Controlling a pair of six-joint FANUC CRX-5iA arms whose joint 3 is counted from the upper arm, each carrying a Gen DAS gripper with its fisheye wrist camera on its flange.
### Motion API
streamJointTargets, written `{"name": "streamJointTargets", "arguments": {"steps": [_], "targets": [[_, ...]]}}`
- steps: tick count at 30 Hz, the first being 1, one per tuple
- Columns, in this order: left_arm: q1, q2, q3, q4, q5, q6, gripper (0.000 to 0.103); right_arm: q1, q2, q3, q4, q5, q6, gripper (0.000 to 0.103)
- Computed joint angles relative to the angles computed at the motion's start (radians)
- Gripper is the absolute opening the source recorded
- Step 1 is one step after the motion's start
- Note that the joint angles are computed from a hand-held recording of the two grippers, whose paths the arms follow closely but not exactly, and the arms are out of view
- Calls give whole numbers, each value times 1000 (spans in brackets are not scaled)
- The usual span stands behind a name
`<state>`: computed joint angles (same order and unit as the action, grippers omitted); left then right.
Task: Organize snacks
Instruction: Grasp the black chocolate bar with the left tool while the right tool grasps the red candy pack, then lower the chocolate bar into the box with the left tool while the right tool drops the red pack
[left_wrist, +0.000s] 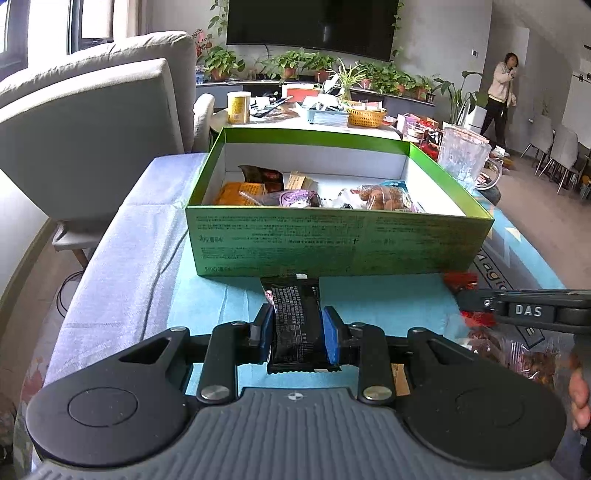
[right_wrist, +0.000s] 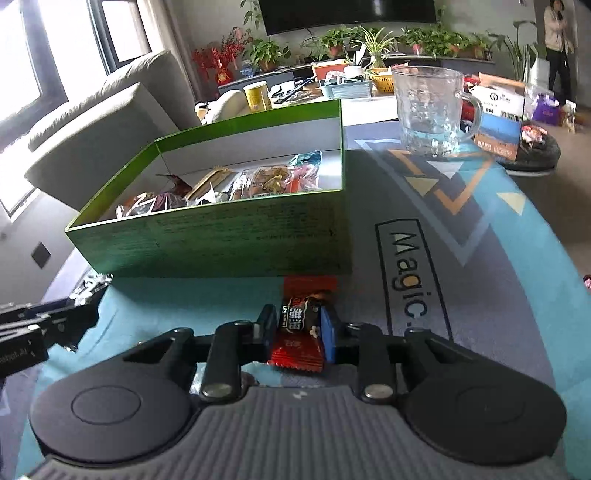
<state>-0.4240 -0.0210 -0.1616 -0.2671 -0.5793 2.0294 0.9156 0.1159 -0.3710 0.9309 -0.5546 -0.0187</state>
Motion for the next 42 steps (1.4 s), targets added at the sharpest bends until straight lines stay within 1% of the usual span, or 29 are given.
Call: {"name": "streamJointTargets", "arguments": {"steps": [2, 4, 7, 10, 13, 17, 21, 23, 27, 30, 33, 36, 40, 42], "targets": [[0, -2, -5, 7, 5, -4, 26, 0, -15, -17, 9, -1, -12, 28], [3, -5, -12, 19, 14, -13, 26, -8, -36, -38, 19, 30, -35, 28], [3, -17, -19, 33, 33, -29, 26, -17, -62, -60, 73, 54, -83, 28], [3, -30, -21, 35, 56, -35, 26, -30, -88, -81, 173, 74, -148, 28], [4, -41, -19, 36, 90, -52, 27, -65, -113, -102, 319, 120, -237, 28], [-1, -26, 27, -8, 110, -44, 27, -120, -107, -92, 496, 167, -346, 28], [-9, 9, 105, -104, 123, 24, 27, -179, -88, -62, 622, 225, -432, 28], [-11, 30, 141, -135, 125, 44, 27, -200, -77, -47, 673, 245, -461, 28], [-2, 70, 191, -141, 146, 27, 27, -239, -48, -12, 752, 281, -512, 28], [8, 101, 218, -120, 145, 4, 27, -256, -33, 6, 788, 296, -540, 28], [33, 133, 224, -61, 159, -23, 27, -264, -6, 30, 797, 302, -557, 28], [46, 166, 242, -30, 141, -36, 27, -252, 24, 57, 750, 295, -520, 28], [43, 195, 273, -49, 99, -33, 27, -253, 52, 77, 718, 314, -502, 28], [44, 203, 277, -40, 97, -39, 27, -244, 65, 87, 664, 311, -458, 28]]}}
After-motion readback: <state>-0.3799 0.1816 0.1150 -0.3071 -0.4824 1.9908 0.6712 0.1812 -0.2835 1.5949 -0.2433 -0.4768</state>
